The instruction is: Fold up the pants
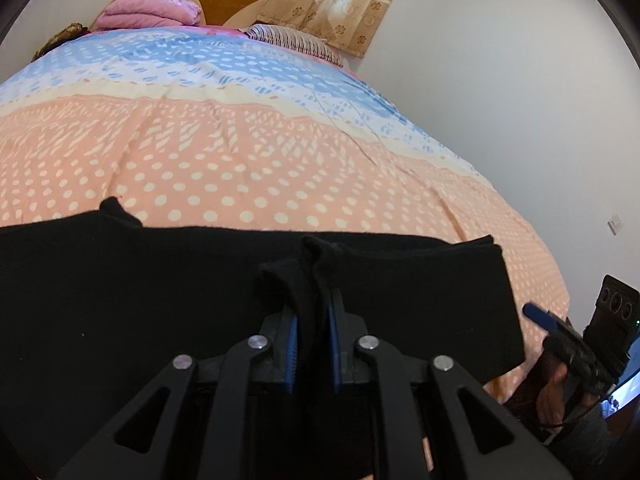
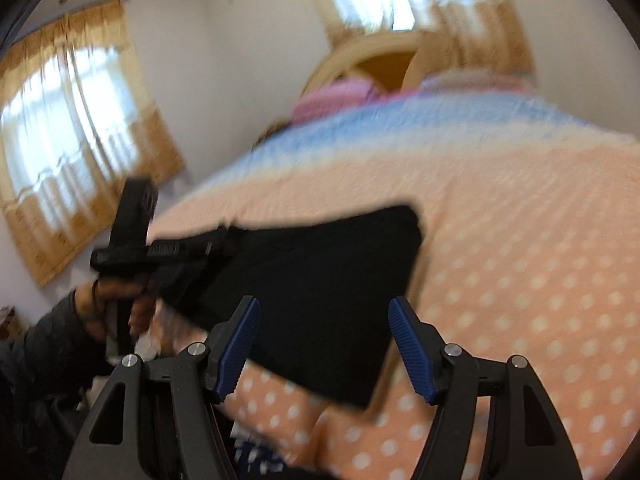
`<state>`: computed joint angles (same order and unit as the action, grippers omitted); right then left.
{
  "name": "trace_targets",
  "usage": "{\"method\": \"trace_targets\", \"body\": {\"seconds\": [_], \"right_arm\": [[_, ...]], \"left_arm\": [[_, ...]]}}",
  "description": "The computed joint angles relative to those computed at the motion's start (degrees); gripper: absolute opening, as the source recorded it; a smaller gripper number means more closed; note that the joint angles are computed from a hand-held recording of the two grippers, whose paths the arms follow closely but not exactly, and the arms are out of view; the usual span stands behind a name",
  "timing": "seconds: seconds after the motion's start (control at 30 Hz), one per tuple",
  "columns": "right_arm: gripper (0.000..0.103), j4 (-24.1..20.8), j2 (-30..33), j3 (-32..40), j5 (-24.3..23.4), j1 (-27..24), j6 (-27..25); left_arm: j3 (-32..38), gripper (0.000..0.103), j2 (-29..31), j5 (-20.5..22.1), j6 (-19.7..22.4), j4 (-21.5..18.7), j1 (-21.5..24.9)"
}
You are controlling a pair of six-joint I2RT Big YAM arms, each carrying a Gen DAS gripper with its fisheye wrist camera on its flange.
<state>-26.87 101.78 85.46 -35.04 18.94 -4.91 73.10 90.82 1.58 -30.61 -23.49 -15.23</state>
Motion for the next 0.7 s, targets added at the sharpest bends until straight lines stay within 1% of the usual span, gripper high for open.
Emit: {"method": "trace_targets", "body": {"seconds": [0.03,0.07,0.1,0.13,0.17,0.2,0.23,0.27,0.3,0.33,0.37,0.4,0.47,0.5,0.53,0.57,0.6,0.63,0.67,0.7], "right_arm": [[0.068,-4.33,1.27,1.78,2.70,0.72,-2.03],[0.068,-7.05,2.31,2.92,8.21,1.64,-3.09],[0.068,-7.02,2.70,2.79,10.23,2.01,-4.45],[0.068,-5.74,2.01,1.79,10.78,2.21,-5.24],[0.068,-5.97,1.37,1.61,11.97,2.57,-5.99],[0.068,-6.15,0.65,1.57,12.88,2.91,-6.45],[0.068,-5.01,-0.09,1.04,11.76,2.92,-6.49],[0.068,-3.24,-0.68,0.81,9.93,2.75,-5.98],[0.068,-2.12,-0.96,1.07,9.19,2.74,-5.35],[0.068,-1.05,-1.24,1.22,8.61,2.78,-4.58],[0.068,-0.45,-0.81,2.41,6.27,2.61,-3.37],[0.068,-1.26,0.17,4.08,4.06,2.44,-2.73],[0.068,-4.52,3.23,8.82,0.06,2.34,-1.44],[0.068,-5.79,4.83,11.15,0.25,2.54,-0.94],[0.068,-7.64,6.50,13.68,1.77,2.78,-0.80],[0.068,-11.47,9.33,18.01,4.69,3.10,-0.78],[0.068,-14.79,12.02,21.81,7.16,3.24,-0.10],[0.068,-17.50,14.54,25.22,7.81,2.94,1.19],[0.068,-19.54,16.76,28.06,5.94,2.32,2.14],[0.068,-20.21,18.06,29.76,4.21,1.75,2.74]], "left_arm": [[-0.21,0.021,0.02,-0.09,-0.22,0.53,-0.07],[-0.50,0.023,0.03,0.10,-0.39,1.22,-0.14],[-0.70,0.028,-0.02,0.28,-0.32,1.77,-0.17],[-0.91,0.037,-0.11,0.51,-0.14,2.25,-0.32],[-1.22,0.040,-0.34,0.49,0.25,2.71,-0.55],[-1.40,0.047,-0.59,-0.08,0.80,2.83,-0.88],[-1.77,0.055,-1.02,-1.07,1.57,2.99,-1.36],[-2.15,0.060,-1.31,-1.74,1.83,3.23,-1.66],[-2.66,0.068,-1.76,-2.82,2.22,3.54,-2.05],[-2.86,0.072,-1.95,-3.81,2.57,3.53,-2.30],[-3.09,0.074,-2.17,-4.73,2.85,3.58,-2.56],[-3.56,0.075,-2.51,-5.28,3.14,4.11,-2.71],[-4.13,0.075,-2.82,-5.53,3.00,4.76,-2.58],[-4.49,0.075,-3.07,-5.60,2.68,5.22,-2.55],[-4.64,0.076,-3.13,-5.29,2.62,5.56,-2.51],[-4.70,0.077,-3.10,-5.22,2.73,5.62,-2.51],[-4.68,0.081,-3.00,-5.86,2.76,5.35,-2.56],[-4.60,0.085,-2.79,-6.49,2.67,5.19,-2.68],[-4.59,0.085,-2.65,-6.77,2.68,5.14,-2.78],[-4.49,0.085,-2.42,-6.97,2.91,4.93,-2.90]]}}
